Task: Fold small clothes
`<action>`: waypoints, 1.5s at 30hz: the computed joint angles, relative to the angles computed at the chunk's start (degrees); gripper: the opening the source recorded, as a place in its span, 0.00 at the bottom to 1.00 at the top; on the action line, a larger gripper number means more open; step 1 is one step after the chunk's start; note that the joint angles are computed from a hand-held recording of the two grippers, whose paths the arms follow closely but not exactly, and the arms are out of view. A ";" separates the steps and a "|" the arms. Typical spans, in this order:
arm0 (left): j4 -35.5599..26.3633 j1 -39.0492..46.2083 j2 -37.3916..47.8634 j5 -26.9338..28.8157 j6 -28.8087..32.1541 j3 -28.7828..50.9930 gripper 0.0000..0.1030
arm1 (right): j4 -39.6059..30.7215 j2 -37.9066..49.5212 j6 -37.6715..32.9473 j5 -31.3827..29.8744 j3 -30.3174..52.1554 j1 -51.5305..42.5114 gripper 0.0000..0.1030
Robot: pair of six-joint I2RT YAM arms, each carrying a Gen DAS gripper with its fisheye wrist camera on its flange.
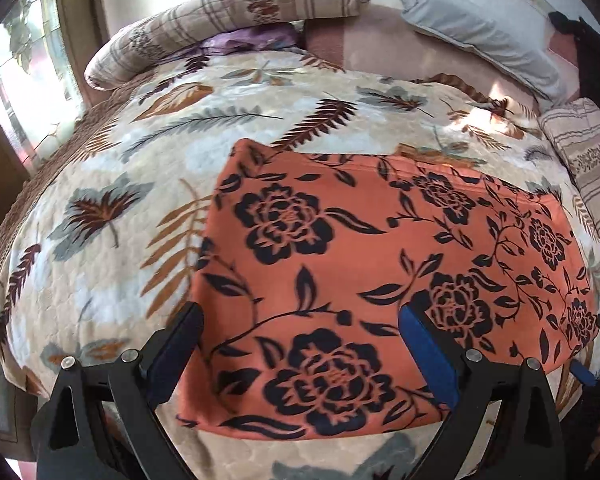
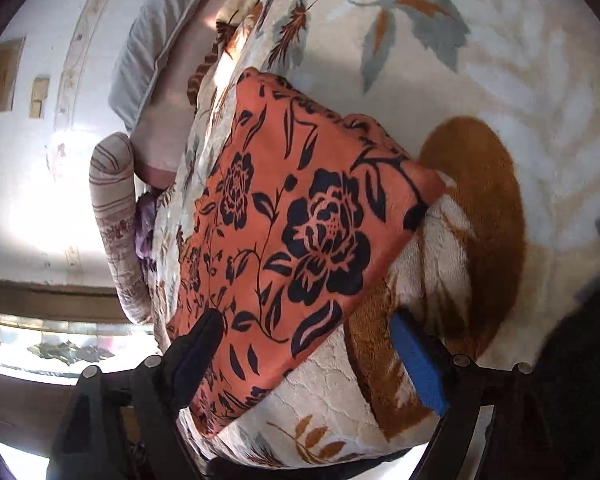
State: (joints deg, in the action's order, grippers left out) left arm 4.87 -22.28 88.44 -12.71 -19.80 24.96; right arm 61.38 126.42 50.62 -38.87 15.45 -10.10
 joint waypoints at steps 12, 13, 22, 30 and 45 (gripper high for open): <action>-0.90 -8.18 18.81 -3.00 -3.75 12.60 0.96 | -2.04 0.69 2.59 5.27 8.04 -1.03 0.50; -1.16 -8.32 17.50 -2.87 -3.86 12.11 0.95 | -2.87 -0.12 1.44 5.88 7.72 -0.78 0.50; 3.31 -10.26 20.59 -4.55 -1.84 11.54 0.98 | -3.81 -0.07 -2.65 8.15 8.34 1.00 0.68; 1.66 -10.15 14.64 -3.86 -2.45 10.09 0.97 | -14.50 -5.17 -7.23 11.41 10.59 2.95 0.33; 1.47 -9.30 16.13 -1.30 -2.70 9.83 0.99 | -3.11 3.32 -2.22 5.23 10.54 0.59 0.65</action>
State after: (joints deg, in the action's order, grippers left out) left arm 6.34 -31.59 104.57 -14.01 -22.51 34.80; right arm 58.27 129.74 48.40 -33.63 25.98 -9.51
